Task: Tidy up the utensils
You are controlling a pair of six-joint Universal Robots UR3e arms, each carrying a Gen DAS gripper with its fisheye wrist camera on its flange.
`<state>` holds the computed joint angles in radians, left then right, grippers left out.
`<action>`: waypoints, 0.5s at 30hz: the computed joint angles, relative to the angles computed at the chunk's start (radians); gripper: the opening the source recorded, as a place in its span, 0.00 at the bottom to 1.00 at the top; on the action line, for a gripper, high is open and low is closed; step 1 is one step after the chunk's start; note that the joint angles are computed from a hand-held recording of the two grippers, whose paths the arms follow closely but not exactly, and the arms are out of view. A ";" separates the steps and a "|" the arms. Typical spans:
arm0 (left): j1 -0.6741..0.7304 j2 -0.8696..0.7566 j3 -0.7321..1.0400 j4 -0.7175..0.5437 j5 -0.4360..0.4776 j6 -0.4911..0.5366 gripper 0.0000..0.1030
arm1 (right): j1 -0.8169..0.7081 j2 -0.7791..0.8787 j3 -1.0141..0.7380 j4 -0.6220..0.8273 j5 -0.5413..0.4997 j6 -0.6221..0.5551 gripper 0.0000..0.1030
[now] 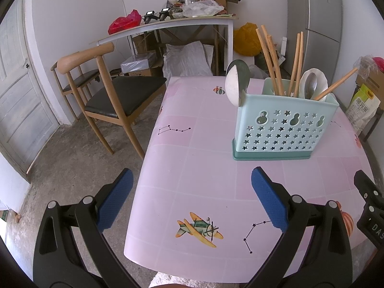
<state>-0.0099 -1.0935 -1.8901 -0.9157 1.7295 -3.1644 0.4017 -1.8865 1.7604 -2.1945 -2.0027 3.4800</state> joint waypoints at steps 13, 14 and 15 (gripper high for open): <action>-0.002 0.000 0.000 -0.001 0.000 -0.002 0.92 | 0.002 0.002 -0.004 0.005 0.000 0.003 0.94; -0.002 0.000 0.000 -0.001 0.000 -0.002 0.92 | 0.002 0.002 -0.005 0.006 0.000 0.003 0.94; 0.001 0.001 0.001 -0.002 -0.002 0.000 0.92 | 0.002 0.002 -0.004 0.005 -0.001 0.003 0.94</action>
<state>-0.0088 -1.0928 -1.8888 -0.9176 1.7278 -3.1643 0.4039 -1.8847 1.7561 -2.1898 -2.0034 3.4833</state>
